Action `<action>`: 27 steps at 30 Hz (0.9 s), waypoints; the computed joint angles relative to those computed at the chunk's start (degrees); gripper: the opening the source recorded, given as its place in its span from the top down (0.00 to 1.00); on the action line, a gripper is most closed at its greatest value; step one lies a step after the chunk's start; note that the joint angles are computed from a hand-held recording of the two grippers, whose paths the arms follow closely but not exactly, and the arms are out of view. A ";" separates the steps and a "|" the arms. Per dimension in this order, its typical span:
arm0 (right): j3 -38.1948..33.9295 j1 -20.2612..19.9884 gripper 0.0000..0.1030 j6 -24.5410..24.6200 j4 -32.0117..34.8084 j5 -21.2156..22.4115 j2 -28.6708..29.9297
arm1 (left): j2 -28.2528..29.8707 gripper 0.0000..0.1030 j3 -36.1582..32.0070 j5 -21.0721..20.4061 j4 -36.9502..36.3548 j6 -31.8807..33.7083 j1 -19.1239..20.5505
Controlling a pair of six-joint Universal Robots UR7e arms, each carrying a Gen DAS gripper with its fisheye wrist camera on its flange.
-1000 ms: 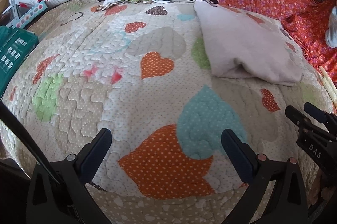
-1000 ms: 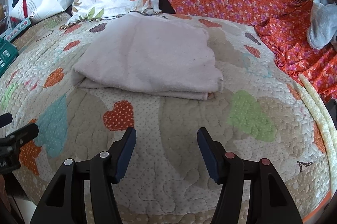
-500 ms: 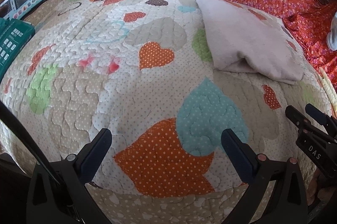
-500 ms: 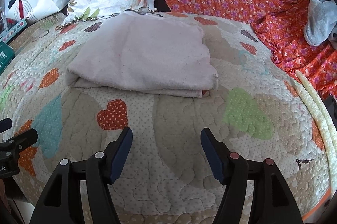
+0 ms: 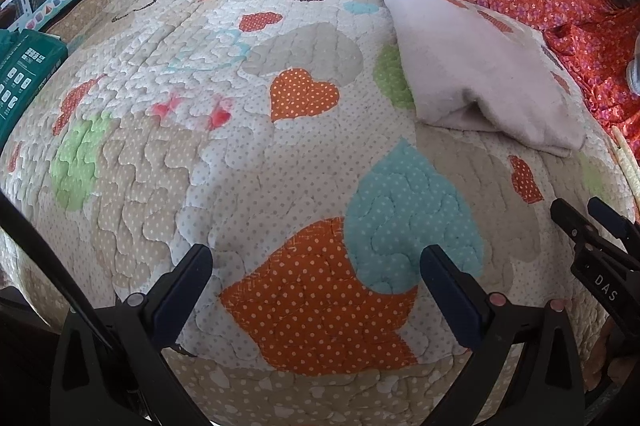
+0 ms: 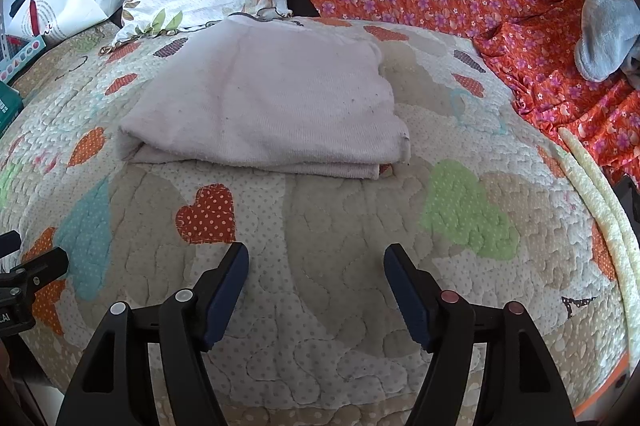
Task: Fold small clothes
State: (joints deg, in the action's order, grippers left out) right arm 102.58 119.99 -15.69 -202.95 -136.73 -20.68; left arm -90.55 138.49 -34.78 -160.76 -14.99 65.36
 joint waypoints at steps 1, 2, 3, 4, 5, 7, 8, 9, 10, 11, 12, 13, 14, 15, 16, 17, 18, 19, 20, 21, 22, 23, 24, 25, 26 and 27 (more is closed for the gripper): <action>0.05 0.02 0.27 -0.13 -0.38 -0.01 0.02 | 0.07 0.00 -0.10 -0.13 0.24 -0.09 0.15; 0.12 0.05 0.27 -0.36 -0.92 0.00 0.03 | 0.09 0.00 -0.27 -0.36 0.76 -0.31 0.37; 0.14 0.03 0.27 -0.56 -1.25 0.04 0.04 | 0.17 0.00 -0.41 -0.49 1.00 -0.31 0.58; 0.23 0.09 0.27 -0.77 -1.87 0.09 0.04 | 0.28 0.00 -0.50 -0.51 1.14 -0.30 0.70; 0.32 0.19 0.27 -0.97 -2.59 0.10 0.04 | 0.37 0.00 -0.51 -0.47 1.12 -0.21 0.74; 0.24 0.54 0.27 -1.12 -3.21 0.26 -0.19 | 0.43 0.00 -0.50 -0.36 0.88 0.23 0.78; -0.04 0.80 0.27 -1.42 -3.48 0.48 -0.37 | 0.52 0.00 -0.55 -0.32 0.83 0.29 0.83; -0.57 1.01 0.27 -1.97 -3.63 0.99 -0.66 | 0.55 0.00 -0.65 -0.41 0.94 0.17 0.91; -1.57 1.23 0.27 -2.54 -3.08 1.91 -1.17 | 0.50 0.00 -0.73 -0.49 1.15 0.02 0.94; -2.73 1.44 0.27 -2.91 -2.20 2.52 -1.42 | 0.36 0.00 -0.80 -0.61 1.46 -0.08 0.93; -3.97 1.62 0.27 -3.29 -1.37 3.59 -1.61 | 0.11 0.00 -0.89 -0.94 1.84 -0.07 1.01; -5.54 1.66 0.28 -3.49 0.02 5.63 -1.80 | -0.28 0.00 -0.98 -1.42 2.49 -0.26 1.07; -6.75 1.43 0.30 -3.68 1.55 8.67 -2.10 | -0.57 0.00 -1.07 -1.79 2.94 -0.49 1.10; -7.79 1.24 0.43 -3.49 3.60 11.35 -2.36 | -1.10 0.00 -1.10 -2.37 3.34 -0.79 1.08; -9.73 0.69 0.55 -2.73 8.06 15.52 -2.64 | -1.62 0.00 -1.02 -2.88 3.29 -0.87 1.02; -12.13 -0.07 0.58 -1.05 14.03 19.96 -2.75 | -2.20 0.00 -0.91 -3.29 3.09 -0.84 0.86; -14.19 -0.86 0.59 0.45 19.13 23.74 -2.66 | -2.85 0.00 -0.75 -3.50 2.76 -0.67 0.58; -16.73 -1.81 0.65 1.96 24.47 27.72 -2.15 | -3.50 0.00 -0.57 -3.54 2.31 -0.39 0.26; -19.28 -2.56 0.67 2.98 28.75 30.56 -1.27 | -3.92 0.00 -0.39 -3.42 1.95 -0.27 -0.05; -22.84 -3.68 0.68 3.72 34.12 34.10 0.23 | -4.49 0.00 -0.23 -3.30 1.46 0.00 -0.30; -24.91 -4.21 0.70 4.18 37.08 35.49 1.21 | -4.91 0.00 -0.18 -3.26 1.13 0.20 -0.41; -28.00 -4.94 0.72 4.68 40.51 36.75 2.79 | -5.30 0.00 -0.13 -3.30 0.64 0.51 -0.44; -30.85 -5.51 0.73 5.25 43.13 37.41 4.29 | -5.61 0.00 -0.18 -3.38 0.05 0.94 -0.37; -33.88 -6.10 0.77 5.82 45.12 38.56 5.75 | -5.73 0.00 -0.20 -3.38 -0.47 1.25 -0.27; -36.82 -6.60 0.78 6.22 46.18 40.20 7.03 | -5.89 0.00 -0.29 -3.36 -0.72 1.41 -0.11; -39.48 -6.76 0.79 6.77 47.17 40.47 8.26 | -5.90 0.00 -0.62 -3.59 -0.77 1.49 0.38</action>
